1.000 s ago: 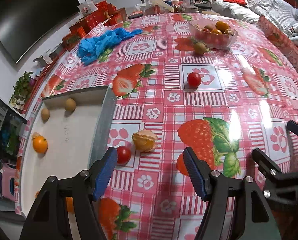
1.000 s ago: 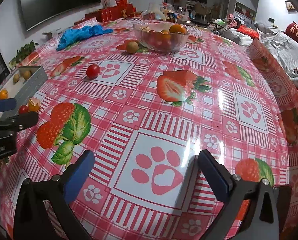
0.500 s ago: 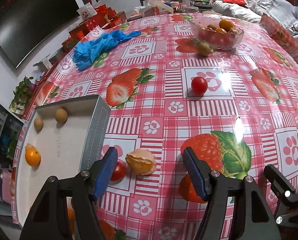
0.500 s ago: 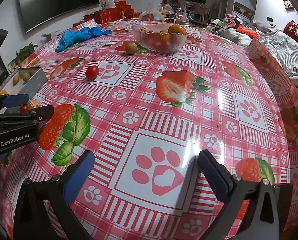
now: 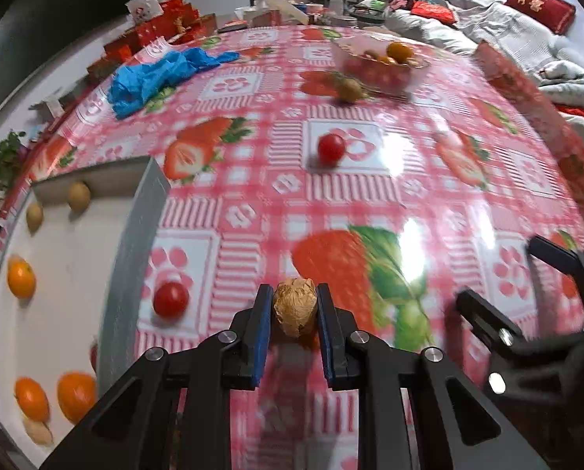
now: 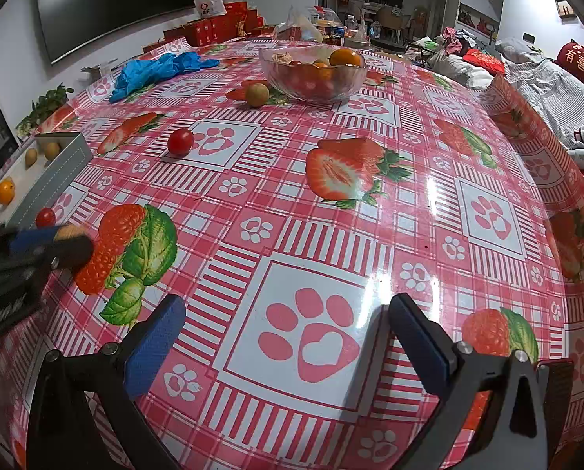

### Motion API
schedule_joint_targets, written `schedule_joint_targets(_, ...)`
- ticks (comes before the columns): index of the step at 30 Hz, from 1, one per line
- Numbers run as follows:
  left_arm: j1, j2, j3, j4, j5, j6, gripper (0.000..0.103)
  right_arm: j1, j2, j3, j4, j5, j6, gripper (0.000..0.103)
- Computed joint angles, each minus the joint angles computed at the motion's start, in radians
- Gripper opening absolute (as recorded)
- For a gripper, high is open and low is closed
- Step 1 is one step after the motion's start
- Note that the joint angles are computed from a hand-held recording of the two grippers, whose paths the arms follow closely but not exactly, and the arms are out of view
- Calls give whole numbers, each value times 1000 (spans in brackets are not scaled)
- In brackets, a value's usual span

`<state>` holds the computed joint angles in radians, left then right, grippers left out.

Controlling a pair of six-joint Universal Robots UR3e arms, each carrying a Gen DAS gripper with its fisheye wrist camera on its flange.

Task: Organize fruits
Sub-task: 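Close the left tool on a dried longan on the tablecloth, then grasp a cherry tomato with the right tool while the left tool holds the longan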

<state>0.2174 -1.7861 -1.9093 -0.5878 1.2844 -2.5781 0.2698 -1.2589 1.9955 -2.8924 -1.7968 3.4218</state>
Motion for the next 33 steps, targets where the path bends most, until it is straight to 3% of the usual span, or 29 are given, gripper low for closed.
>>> schedule_joint_targets(9,72,133,-97,-73,-66,57,23,0,0,1,-1,1,0,103)
schedule_joint_targets(20,262,349,-202,-180,-154,160,23,-1,1,2,-1,0,2,103)
schedule_joint_targets(25,381,413,-238,-243,-205,230,23,25,-2,-79,136,0,35,103)
schedule_joint_targets(33,536,447,-258,-320,-265,310,23,157,134,-337,302,83,-61,103)
